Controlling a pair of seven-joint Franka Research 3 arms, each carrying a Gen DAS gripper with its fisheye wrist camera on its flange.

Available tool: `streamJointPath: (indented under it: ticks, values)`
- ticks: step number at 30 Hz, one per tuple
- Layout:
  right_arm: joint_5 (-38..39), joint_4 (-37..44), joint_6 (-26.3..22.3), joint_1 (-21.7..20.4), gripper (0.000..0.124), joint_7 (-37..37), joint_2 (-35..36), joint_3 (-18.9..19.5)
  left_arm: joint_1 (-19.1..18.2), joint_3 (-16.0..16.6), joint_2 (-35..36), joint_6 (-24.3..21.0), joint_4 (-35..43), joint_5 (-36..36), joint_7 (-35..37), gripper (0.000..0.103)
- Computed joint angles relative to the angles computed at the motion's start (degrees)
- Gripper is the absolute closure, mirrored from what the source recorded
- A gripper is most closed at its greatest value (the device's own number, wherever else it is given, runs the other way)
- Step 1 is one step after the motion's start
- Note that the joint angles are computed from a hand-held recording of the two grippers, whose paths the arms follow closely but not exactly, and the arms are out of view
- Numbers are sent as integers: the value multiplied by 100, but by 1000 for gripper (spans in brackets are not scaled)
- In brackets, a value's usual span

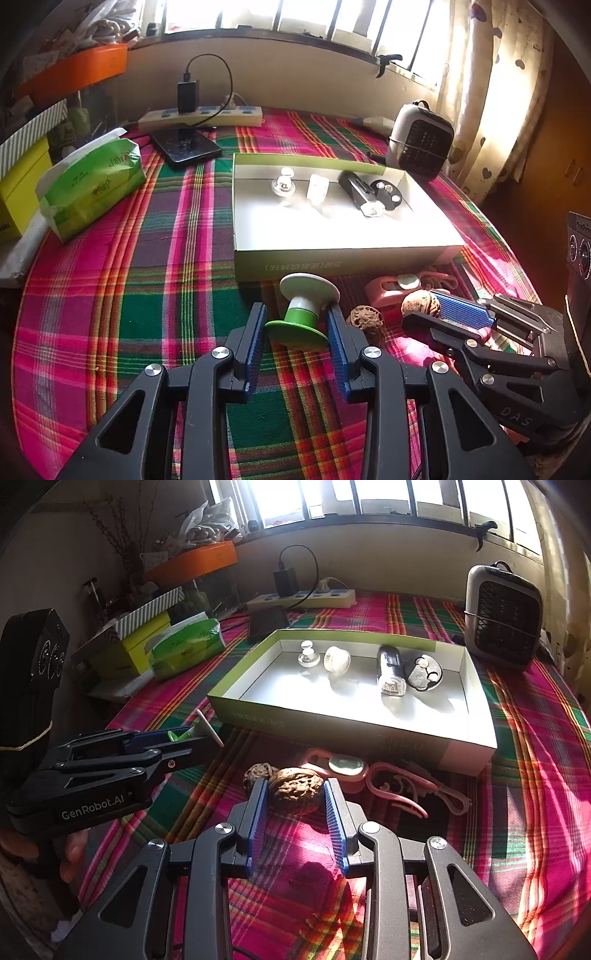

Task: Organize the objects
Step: 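Carry the green spool and walnut over the white box with both tools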

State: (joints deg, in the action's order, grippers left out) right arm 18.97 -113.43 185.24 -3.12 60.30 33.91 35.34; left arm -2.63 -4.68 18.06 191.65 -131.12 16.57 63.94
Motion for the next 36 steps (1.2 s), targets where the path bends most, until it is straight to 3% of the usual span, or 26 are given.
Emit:
streamJointPath:
  ticks: [16, 23, 36]
  values:
    - [-107, 292, -2, -88, 92, 56, 81, 30, -75, 40, 77, -43, 286, -2, 31, 73]
    - [-2, 653, -139, 209, 92, 3, 149, -283, -64, 44, 223, -159, 576, 14, 39, 73]
    - [426, 1628, -723, 1130, 92, -101, 453, -1296, 123, -107, 606, -487, 1217, 102, 54, 73]
